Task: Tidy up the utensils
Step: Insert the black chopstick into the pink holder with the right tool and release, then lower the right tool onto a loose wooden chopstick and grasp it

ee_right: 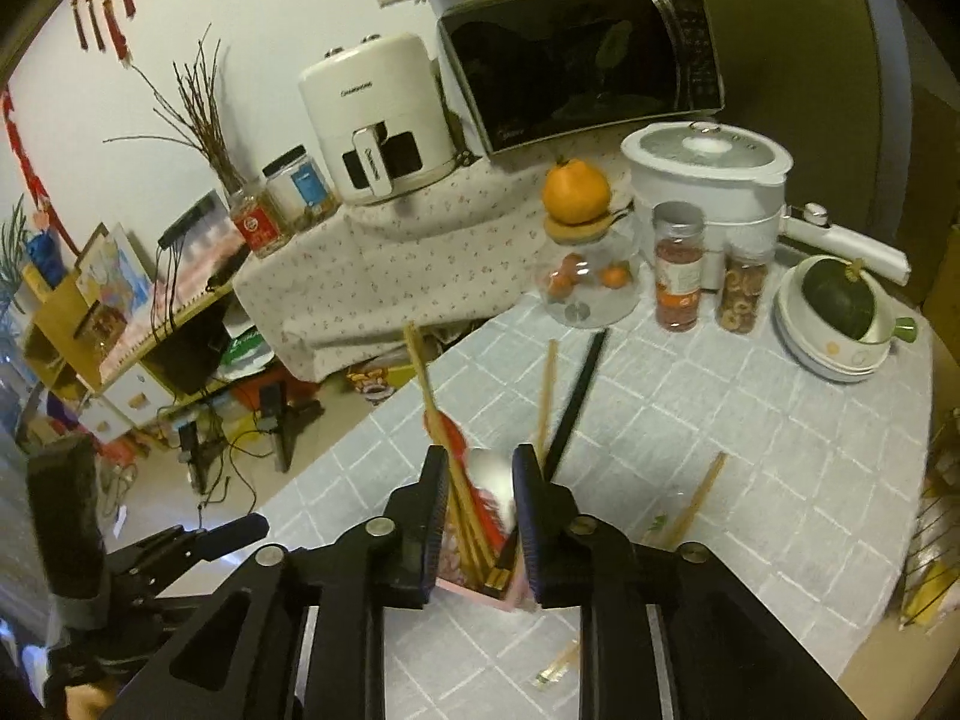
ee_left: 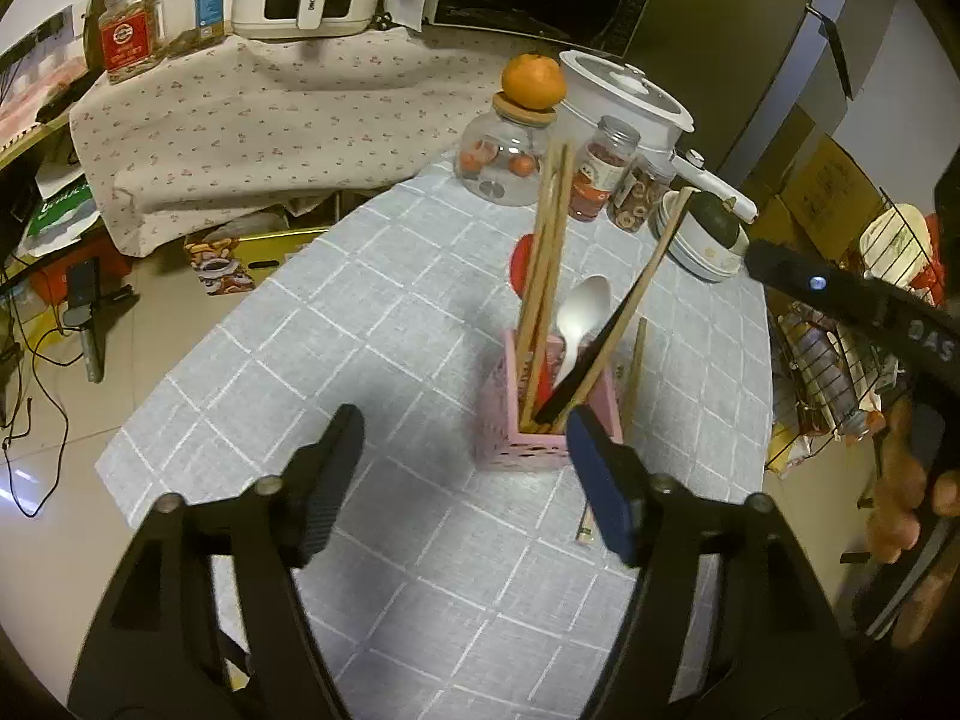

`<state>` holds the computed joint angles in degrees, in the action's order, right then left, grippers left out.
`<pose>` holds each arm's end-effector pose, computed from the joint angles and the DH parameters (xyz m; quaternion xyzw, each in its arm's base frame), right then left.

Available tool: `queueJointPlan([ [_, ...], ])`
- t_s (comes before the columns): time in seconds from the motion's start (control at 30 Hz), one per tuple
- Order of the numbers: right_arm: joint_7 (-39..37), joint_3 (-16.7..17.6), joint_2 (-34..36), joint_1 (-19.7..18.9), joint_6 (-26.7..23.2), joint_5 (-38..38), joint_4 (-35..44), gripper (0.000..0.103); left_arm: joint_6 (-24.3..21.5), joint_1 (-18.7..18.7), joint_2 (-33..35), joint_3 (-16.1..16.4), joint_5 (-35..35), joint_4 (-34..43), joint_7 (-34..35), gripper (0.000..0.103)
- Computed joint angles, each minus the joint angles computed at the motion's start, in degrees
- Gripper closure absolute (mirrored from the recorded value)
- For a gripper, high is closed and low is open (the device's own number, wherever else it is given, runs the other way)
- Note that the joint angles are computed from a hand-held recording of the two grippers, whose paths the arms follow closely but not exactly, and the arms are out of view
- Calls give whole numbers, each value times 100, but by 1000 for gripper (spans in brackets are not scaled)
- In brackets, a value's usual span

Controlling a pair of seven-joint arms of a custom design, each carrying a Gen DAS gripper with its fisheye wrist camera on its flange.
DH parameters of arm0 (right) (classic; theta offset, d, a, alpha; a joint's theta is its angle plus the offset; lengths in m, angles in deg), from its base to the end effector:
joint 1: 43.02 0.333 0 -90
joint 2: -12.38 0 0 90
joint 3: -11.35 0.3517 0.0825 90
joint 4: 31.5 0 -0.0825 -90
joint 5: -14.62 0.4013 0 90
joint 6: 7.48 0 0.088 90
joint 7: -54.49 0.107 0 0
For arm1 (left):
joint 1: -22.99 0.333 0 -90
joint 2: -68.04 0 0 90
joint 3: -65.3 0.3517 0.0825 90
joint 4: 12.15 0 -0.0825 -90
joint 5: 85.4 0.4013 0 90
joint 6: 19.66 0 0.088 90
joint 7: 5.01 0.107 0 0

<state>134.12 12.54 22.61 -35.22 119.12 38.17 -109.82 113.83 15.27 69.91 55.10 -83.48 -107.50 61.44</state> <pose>0.6677 0.1175 0.7299 -0.7188 0.5857 -0.0913 0.3633 0.6064 -0.1933 0.6794 -0.6999 0.6427 -0.2789 0.1393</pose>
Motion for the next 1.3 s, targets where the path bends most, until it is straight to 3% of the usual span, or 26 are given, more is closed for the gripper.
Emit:
queueJointPlan([
  [0.1, -1, -68, -133, -76, -18, -16, -137, 53, -10, -27, 21, -21, 41, 19, -14, 26],
  [0.43, 284, -278, -46, -270, -446, -638, -326, 35, -448, -107, 256, -78, 55, 231, -171, 21],
  [0.67, 776, -358, 616, -370, -1065, -999, 94, 35, -648, -162, 404, -109, 171, 412, -28, 21],
  [0.83, 1483, -399, 1568, -535, -1762, -915, 1079, 35, -745, -181, 472, -114, 296, 580, 215, 21],
  [1.03, 1657, -389, 2258, -530, -1832, -1201, 1830, 38, -701, -198, 461, -63, 718, 621, 181, 21],
  [1.2, 1776, -334, 2643, -494, -1927, -1243, 2224, 52, -729, -159, 507, -64, 622, 658, 221, 21],
  [1.3, 1690, -400, 2587, -331, -1614, -1526, 2010, 53, -809, -162, 541, -76, 592, 703, 257, 21],
])
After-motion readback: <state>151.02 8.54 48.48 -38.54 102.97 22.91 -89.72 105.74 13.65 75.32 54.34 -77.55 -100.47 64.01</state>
